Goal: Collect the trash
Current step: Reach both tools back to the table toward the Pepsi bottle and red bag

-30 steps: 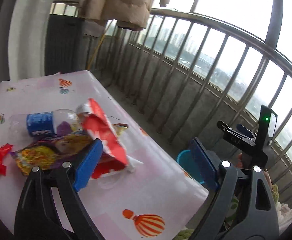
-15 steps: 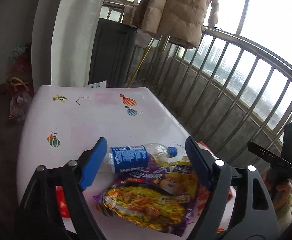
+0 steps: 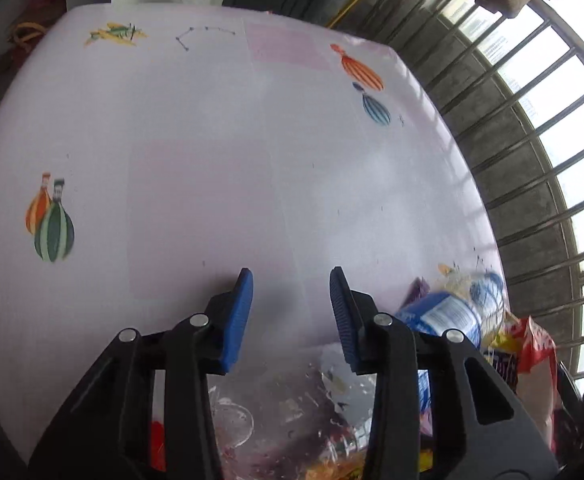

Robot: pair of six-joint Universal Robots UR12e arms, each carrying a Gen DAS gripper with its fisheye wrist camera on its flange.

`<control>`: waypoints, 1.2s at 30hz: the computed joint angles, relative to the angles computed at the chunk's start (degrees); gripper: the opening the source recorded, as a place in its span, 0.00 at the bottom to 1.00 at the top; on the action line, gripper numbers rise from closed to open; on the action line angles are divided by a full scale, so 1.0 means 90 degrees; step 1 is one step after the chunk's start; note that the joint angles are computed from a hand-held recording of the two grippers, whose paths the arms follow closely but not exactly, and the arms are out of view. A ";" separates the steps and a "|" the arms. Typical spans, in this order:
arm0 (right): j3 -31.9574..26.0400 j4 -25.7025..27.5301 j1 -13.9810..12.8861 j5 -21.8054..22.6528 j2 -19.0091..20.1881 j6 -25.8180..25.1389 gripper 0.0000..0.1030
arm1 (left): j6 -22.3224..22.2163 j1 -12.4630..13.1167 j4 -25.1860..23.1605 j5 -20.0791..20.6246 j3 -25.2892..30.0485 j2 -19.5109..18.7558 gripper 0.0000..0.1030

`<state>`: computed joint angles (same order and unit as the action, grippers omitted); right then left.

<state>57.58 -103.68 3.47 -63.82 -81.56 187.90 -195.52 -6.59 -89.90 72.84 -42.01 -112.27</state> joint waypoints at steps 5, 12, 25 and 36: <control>0.0131 0.0457 -0.0158 0.0438 -0.0067 -0.0106 0.75 | 0.0229 0.0021 -0.0002 -0.0711 -0.0877 0.0636 0.33; 0.0093 0.0824 -0.0259 0.0715 -0.0087 -0.0408 0.68 | -0.0209 -0.0012 0.0415 -0.1261 -0.2165 0.1559 0.29; 0.0268 0.0287 -0.0270 0.0403 -0.0375 -0.0630 0.69 | -0.1258 -0.0559 0.2483 -0.0022 -0.3839 0.2940 0.29; 0.0429 -0.1496 -0.0206 -0.0363 -0.0794 -0.0192 0.81 | -0.1210 -0.0487 0.2869 0.1053 -0.3727 0.3106 0.29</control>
